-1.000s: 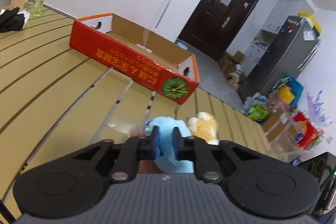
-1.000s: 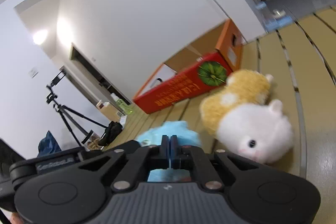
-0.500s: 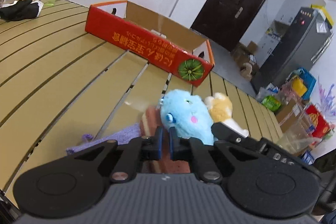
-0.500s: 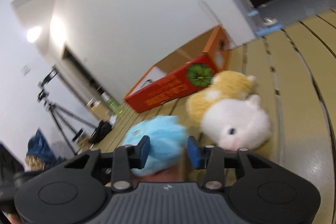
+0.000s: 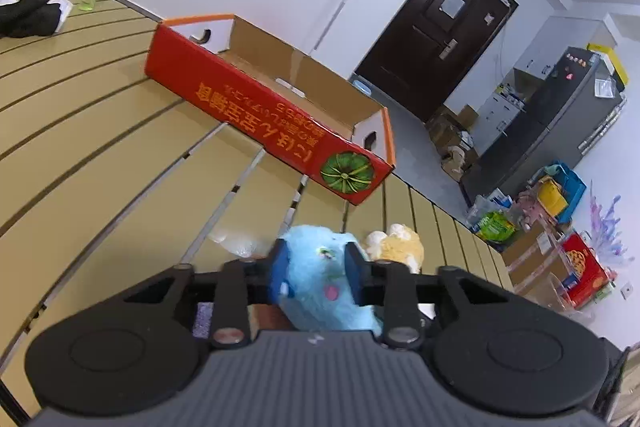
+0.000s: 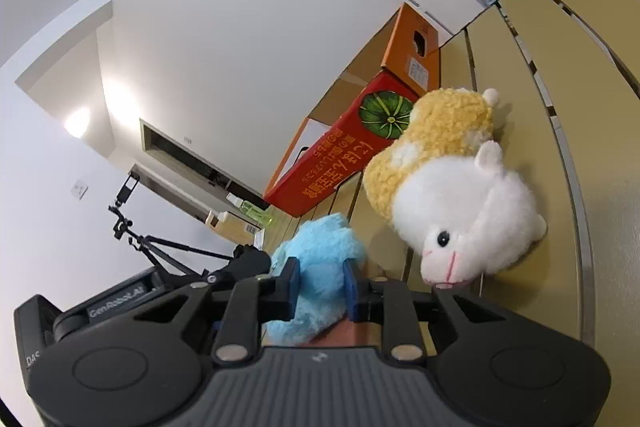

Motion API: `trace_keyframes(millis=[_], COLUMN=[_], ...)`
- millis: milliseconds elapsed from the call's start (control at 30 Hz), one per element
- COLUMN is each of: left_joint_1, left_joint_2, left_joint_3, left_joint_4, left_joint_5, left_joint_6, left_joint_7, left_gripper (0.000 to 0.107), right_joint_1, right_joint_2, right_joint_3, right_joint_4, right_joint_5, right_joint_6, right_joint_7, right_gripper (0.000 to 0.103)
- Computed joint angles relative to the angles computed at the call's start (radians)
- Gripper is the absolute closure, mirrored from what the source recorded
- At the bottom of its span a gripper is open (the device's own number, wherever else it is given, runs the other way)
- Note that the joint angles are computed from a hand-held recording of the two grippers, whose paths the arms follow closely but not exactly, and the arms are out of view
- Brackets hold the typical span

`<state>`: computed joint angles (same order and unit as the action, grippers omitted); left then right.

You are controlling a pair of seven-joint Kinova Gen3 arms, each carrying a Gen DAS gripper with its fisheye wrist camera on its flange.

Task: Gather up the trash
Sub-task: 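Carry the blue plush toy over the bin and open both tools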

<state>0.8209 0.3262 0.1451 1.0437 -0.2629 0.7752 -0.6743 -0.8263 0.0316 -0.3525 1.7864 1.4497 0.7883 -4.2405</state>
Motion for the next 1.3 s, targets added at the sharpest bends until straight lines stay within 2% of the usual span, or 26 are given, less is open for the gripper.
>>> trace_keyframes(millis=[100, 167, 233, 300, 400, 500, 600, 700, 800, 867, 967, 1067, 1133, 1200, 1233, 1300], left_joint_1=[-0.010, 0.041, 0.072, 0.082, 0.106, 0.119, 0.077, 0.014, -0.108, -0.153, -0.171, -0.158, -0.135, -0.182, -0.227, -0.309], left_joint_2=[-0.024, -0.043, -0.063, -0.100, -0.196, -0.314, -0.447, -0.581, -0.701, -0.769, -0.843, -0.836, -0.790, -0.700, -0.654, -0.561], left_joint_3=[-0.017, -0.097, -0.137, -0.138, -0.136, -0.125, -0.069, -0.015, 0.052, 0.037, -0.033, -0.133, -0.181, -0.155, -0.115, -0.023], left_joint_4=[0.039, 0.064, 0.081, 0.119, 0.216, 0.345, 0.484, 0.621, 0.736, 0.813, 0.917, 0.976, 0.975, 0.952, 0.942, 0.919], left_joint_5=[0.054, 0.096, 0.102, 0.058, -0.064, -0.185, -0.260, -0.269, -0.193, -0.112, 0.001, 0.113, 0.141, 0.154, 0.152, 0.135], left_joint_6=[-0.039, -0.063, -0.070, -0.084, -0.102, -0.094, -0.047, 0.009, 0.058, 0.058, 0.044, 0.041, 0.070, 0.143, 0.184, 0.265], left_joint_7=[0.003, -0.012, 0.000, 0.046, 0.163, 0.281, 0.403, 0.502, 0.510, 0.501, 0.455, 0.345, 0.263, 0.195, 0.156, 0.111], left_gripper=[0.085, 0.085, 0.085, 0.085, 0.085, 0.085, 0.085, 0.085, 0.085, 0.085, 0.085, 0.086, 0.085, 0.085, 0.081, 0.081], right_joint_1=[-0.009, -0.018, -0.028, -0.038, -0.064, -0.098, -0.153, -0.116, -0.083, -0.068, -0.047, -0.069, -0.094, -0.099, -0.101, -0.103], right_joint_2=[0.004, 0.004, 0.007, 0.010, 0.029, 0.073, 0.140, 0.224, 0.338, 0.417, 0.522, 0.583, 0.616, 0.664, 0.688, 0.737], right_joint_3=[-0.007, -0.009, -0.013, -0.016, -0.023, -0.024, -0.016, -0.117, -0.256, -0.349, -0.463, -0.449, -0.412, -0.410, -0.412, -0.425], right_joint_4=[-0.017, -0.026, -0.040, -0.054, -0.091, -0.167, -0.256, -0.348, -0.464, -0.538, -0.639, -0.718, -0.760, -0.813, -0.842, -0.904], right_joint_5=[-0.009, -0.011, -0.005, 0.011, 0.051, 0.022, -0.031, -0.095, -0.152, -0.180, -0.245, -0.363, -0.441, -0.523, -0.563, -0.643], right_joint_6=[0.021, 0.030, 0.041, 0.040, 0.027, -0.015, -0.059, -0.102, -0.069, -0.031, 0.030, 0.058, 0.082, 0.132, 0.165, 0.240], right_joint_7=[0.048, 0.069, 0.082, 0.090, 0.119, 0.227, 0.349, 0.471, 0.593, 0.674, 0.796, 0.918, 0.999, 1.072, 1.107, 1.184], right_gripper=[0.084, 0.084, 0.084, 0.084, 0.084, 0.084, 0.084, 0.084, 0.084, 0.084, 0.084, 0.085, 0.084, 0.083, 0.083, 0.083])
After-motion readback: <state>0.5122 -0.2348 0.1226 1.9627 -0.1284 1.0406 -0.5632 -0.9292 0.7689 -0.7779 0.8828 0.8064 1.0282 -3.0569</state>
